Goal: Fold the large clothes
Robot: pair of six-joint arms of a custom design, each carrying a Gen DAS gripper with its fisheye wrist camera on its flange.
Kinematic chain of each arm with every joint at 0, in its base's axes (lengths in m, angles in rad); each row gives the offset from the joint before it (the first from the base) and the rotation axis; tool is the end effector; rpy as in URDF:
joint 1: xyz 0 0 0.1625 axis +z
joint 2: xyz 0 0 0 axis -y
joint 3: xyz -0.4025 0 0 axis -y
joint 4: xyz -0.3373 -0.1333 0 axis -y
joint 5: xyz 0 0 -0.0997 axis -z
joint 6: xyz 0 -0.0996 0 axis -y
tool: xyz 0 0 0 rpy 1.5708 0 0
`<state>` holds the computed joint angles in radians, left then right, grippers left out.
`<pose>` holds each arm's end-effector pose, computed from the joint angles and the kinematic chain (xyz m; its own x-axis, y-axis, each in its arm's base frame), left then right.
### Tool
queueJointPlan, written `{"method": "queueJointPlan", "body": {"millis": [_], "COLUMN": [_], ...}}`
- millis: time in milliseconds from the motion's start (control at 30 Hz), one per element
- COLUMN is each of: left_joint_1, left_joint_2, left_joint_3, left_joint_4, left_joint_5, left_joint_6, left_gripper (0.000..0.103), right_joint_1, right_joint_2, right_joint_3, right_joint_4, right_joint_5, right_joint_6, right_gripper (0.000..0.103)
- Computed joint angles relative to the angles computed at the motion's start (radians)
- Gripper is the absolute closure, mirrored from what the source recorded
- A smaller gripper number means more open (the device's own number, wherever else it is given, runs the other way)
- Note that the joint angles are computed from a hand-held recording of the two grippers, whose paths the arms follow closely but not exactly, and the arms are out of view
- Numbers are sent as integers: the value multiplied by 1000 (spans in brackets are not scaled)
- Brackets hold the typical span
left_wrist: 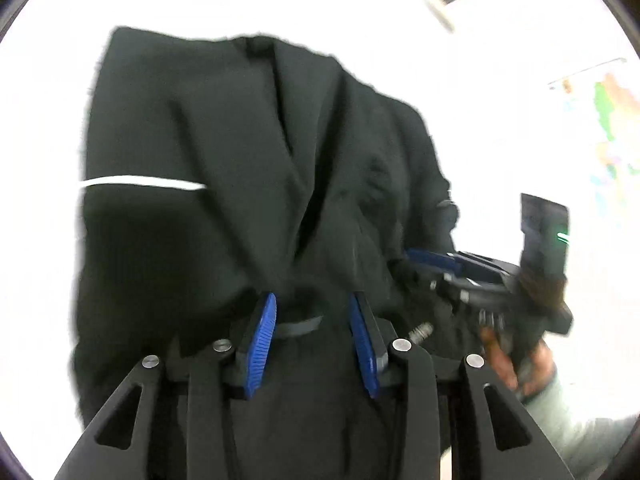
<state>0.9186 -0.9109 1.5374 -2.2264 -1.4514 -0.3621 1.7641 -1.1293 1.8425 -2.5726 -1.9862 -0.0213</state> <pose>-0.2625 -0.5829 0.1868 -0.9548 0.2795 -0.1010 0.2871 0.9554 -0.0694 0.1968 -0.5205 0.2467 -0.9158 -0.0831 0.3928 -0.2037 0.9392 -0.2763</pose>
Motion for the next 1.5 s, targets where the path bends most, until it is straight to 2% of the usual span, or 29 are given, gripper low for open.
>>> {"method": "queueJointPlan", "body": {"millis": [67,100,167,233,300,367,433,467,533,600,667,800,867,967,1000,1033,1067,1100,1133,1167,1233,1333,1433,1500], "left_joint_1": [-9,-18,-24,-16,-19,-12,-19,-7,2,12,21,27,29,30,26,21,21,30,47,50,29,30,35,24], "left_joint_2": [-127,-204,-352,-437,-509,-536,-553,-552,-548,-555,-523,-483,-451,-432,-418,-410,-405,-411,-417,-425,-429,-401,-394,-427], "left_joint_3": [90,141,250,293,377,421,474,497,530,558,563,518,506,505,505,503,499,506,522,543,558,553,580,601], "left_joint_4": [2,23,75,150,188,206,202,192,151,109,64,101,103,89,77,76,69,25,-60,-163,-287,-310,-291,-243], "left_joint_5": [17,53,91,98,63,13,-2,7,0,-4,-7,-6,0,8,11,13,-9,-66,-162,-238,-299,-324,-320,-301], "left_joint_6": [-32,-65,-120,-172,-244,-285,-321,-325,-354,-365,-364,-331,-327,-335,-336,-333,-325,-319,-316,-313,-292,-303,-344,-350], "left_gripper": [37,35,35,35,35,35,35,35,35,35,35,35,35,34,34,35,35,35,35,35,35,35,35,35], "right_joint_1": [-11,-18,-27,-23,-32,-64,-64,-64,-90,-125,-165,-255,-324,-440,-458,-460,-453,-434,-402,-375,-358,-356,-337,-324], "right_joint_2": [-80,-123,-194,-258,-336,-434,-537,-559,-654,-742,-834,-940,-975,-1023,-1027,-1029,-1031,-1030,-1031,-1045,-1060,-1044,-1005,-996], "right_joint_3": [59,90,139,177,215,278,337,366,405,437,475,539,578,630,633,633,625,616,603,589,578,588,607,622], "right_joint_4": [10,25,56,108,177,224,280,274,315,358,411,459,455,430,432,428,433,438,440,438,425,389,379,389], "right_joint_5": [19,15,-8,-53,-78,-58,-79,-90,-93,-99,-106,-95,-59,49,75,97,122,126,135,186,281,358,321,300], "right_joint_6": [-7,-3,13,46,91,117,153,168,197,223,237,224,208,149,140,132,124,128,132,116,92,82,101,131], "right_gripper": [64,63,63,63,63,63,63,62,50,45,45,45,45,45,47,61,66,67,67,67,67,68,68,66]}}
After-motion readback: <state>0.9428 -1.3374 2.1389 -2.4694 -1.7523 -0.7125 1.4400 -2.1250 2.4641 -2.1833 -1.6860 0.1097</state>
